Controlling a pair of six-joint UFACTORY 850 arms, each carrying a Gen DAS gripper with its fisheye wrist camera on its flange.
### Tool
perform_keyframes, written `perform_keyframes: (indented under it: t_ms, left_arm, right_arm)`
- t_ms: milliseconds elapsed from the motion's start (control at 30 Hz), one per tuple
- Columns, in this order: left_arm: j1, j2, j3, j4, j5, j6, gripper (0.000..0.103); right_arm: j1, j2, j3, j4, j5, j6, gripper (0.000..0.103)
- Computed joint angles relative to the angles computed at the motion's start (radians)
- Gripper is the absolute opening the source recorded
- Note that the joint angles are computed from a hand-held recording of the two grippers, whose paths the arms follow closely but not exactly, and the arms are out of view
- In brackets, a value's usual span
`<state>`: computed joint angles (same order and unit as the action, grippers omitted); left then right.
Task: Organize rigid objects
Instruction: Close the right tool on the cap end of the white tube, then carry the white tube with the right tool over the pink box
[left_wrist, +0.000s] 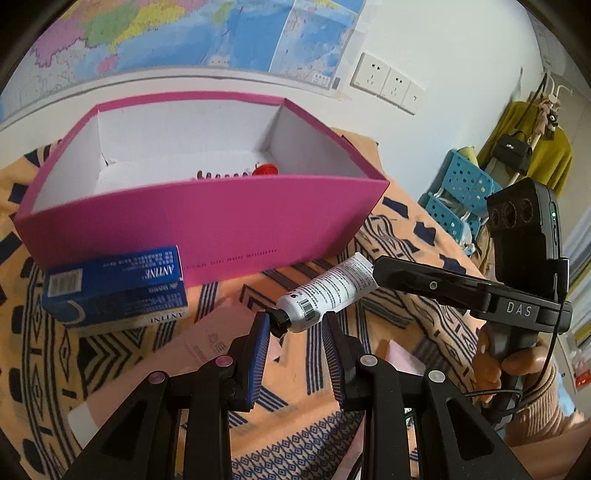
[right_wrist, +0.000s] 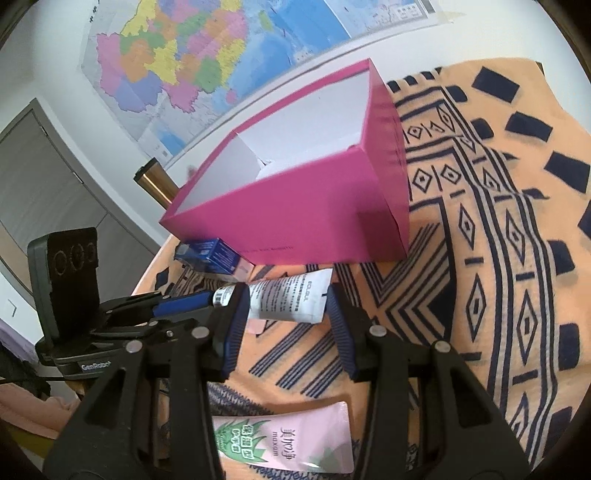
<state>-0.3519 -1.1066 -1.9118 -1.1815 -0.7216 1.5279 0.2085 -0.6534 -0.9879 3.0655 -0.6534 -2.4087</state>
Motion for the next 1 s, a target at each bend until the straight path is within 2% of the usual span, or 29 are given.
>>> perform_keyframes:
  t_ms: [533,1000]
  left_arm:
    - [0.005,0.043,0.021,-0.103,0.015,0.115,0.029]
    - [0.002,0.038,-0.027,-0.137,0.031,0.15,0.029]
  right_arm:
    - [0.014,0.06,0.015,0.062,-0.026,-0.107,0.046]
    - [0.004,0.08,-0.012,0.072,-0.026,-0.17,0.046]
